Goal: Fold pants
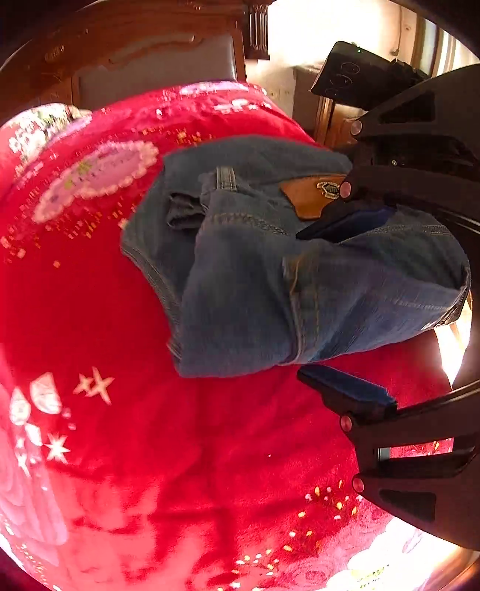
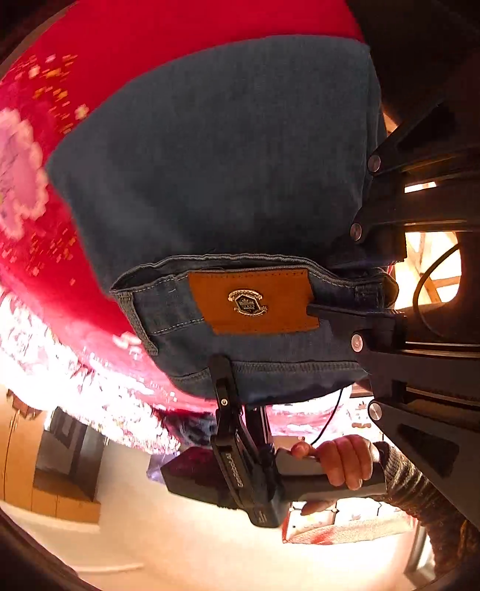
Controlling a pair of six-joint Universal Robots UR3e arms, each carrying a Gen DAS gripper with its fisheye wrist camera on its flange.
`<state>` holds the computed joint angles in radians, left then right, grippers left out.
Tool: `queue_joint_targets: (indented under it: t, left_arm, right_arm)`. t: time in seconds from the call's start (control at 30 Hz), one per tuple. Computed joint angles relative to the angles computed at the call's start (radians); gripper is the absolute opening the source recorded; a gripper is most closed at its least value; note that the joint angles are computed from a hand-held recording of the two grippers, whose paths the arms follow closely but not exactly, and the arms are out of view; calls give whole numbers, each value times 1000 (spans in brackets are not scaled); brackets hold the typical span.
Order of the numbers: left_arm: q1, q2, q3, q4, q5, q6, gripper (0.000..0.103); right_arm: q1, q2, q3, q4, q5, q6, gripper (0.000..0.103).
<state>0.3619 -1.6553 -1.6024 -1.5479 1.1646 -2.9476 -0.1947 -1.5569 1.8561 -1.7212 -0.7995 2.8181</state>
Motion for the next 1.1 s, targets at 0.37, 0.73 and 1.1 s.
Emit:
queue_joint_targets:
  t: [0.37, 0.73, 1.1]
  left_arm:
    - [-44, 229, -94, 148, 145, 25, 65]
    - [-92, 191, -43, 165, 168, -27, 65]
    - [208, 251, -159, -58, -39, 31, 68]
  right_arm:
    - [-32, -9, -31, 85, 22, -30, 41]
    - [-46, 33, -143, 42, 44, -25, 46]
    - [61, 249, -287, -173, 12, 119, 49]
